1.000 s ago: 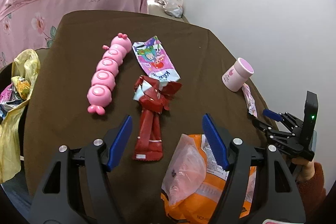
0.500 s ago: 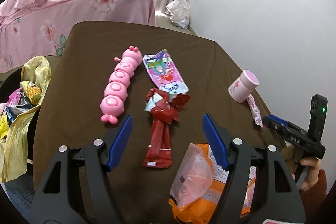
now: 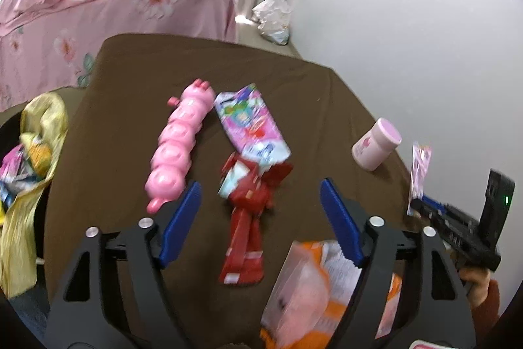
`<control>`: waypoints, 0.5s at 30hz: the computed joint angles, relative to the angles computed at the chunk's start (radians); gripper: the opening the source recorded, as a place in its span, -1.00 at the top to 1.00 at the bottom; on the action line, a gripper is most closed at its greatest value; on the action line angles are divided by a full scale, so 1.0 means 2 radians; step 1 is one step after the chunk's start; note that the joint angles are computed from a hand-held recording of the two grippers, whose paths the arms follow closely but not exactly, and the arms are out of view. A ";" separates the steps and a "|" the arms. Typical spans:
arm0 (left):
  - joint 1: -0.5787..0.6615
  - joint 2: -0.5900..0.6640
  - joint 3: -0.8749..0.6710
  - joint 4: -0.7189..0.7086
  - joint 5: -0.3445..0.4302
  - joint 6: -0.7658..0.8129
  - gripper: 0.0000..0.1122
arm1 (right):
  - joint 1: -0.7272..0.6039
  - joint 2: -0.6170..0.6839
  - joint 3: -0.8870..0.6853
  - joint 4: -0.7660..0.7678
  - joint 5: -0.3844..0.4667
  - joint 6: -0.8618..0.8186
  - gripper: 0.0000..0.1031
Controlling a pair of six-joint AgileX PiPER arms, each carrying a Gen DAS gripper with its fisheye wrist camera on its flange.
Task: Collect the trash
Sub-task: 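Grasp the pink cartoon wrapper with the left tool while the right tool grasps the pink candy wrapper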
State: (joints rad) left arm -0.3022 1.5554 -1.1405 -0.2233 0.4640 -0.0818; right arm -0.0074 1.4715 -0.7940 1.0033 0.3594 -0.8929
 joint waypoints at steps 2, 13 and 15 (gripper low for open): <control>0.006 0.026 -0.027 -0.030 0.002 0.026 -0.39 | -0.014 -0.005 0.007 0.027 0.015 -0.025 0.55; 0.006 0.182 -0.219 0.037 0.112 -0.049 -0.61 | 0.002 -0.025 0.034 0.036 -0.008 -0.056 0.55; 0.000 0.203 -0.251 0.075 0.129 -0.077 -0.60 | 0.005 -0.023 0.036 0.042 -0.009 -0.059 0.55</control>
State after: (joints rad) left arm -0.3024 1.9618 -1.6432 -0.0723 0.7212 -0.2358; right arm 0.0034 1.4255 -0.7230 1.0873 0.3414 -1.0109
